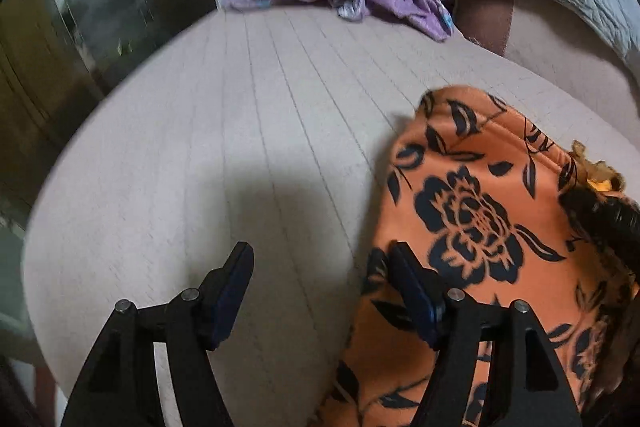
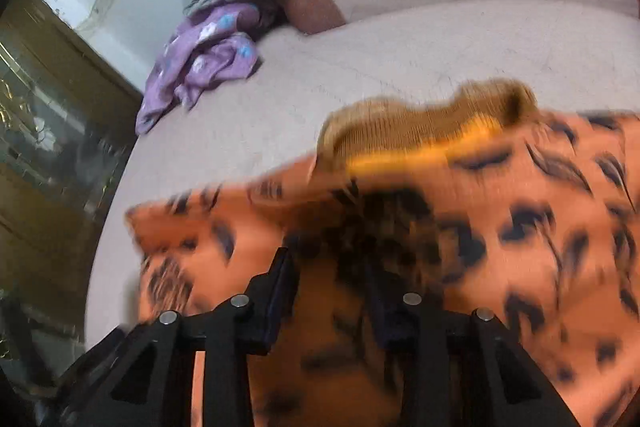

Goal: Fold small clothes
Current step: 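Lower the folded blouse onto the bed and open both grippers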

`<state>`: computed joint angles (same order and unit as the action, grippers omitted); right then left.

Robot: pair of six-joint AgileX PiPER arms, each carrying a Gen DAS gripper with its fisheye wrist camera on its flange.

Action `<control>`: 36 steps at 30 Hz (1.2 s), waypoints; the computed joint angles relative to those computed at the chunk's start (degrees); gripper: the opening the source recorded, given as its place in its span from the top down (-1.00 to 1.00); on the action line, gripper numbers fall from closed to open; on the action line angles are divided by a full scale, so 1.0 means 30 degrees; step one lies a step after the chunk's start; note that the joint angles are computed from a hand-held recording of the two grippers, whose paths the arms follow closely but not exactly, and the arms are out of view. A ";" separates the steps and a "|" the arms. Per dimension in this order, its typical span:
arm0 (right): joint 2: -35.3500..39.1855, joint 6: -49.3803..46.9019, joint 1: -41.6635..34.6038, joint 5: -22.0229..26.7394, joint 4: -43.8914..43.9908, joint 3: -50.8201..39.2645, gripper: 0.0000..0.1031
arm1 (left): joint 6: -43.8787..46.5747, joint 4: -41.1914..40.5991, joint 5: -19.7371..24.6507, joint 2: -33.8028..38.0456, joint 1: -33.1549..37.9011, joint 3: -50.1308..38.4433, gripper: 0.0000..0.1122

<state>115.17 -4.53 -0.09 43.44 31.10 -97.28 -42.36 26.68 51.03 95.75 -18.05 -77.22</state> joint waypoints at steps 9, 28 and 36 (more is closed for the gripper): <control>-0.5793 -0.4257 -0.3833 -0.0981 0.4100 0.7041 0.35 | 0.1732 -0.1956 -0.2665 -0.1482 -0.0310 0.0781 -0.30; -1.0715 -0.6007 -1.3097 0.6499 0.3346 1.1883 0.34 | 0.0184 0.0418 -0.0185 -0.4019 -0.2816 0.3813 -0.43; -1.0127 -0.6910 -1.4915 0.7746 0.4401 1.1648 0.36 | 0.0165 0.0862 -0.0011 -0.3735 -0.2932 0.3847 -0.47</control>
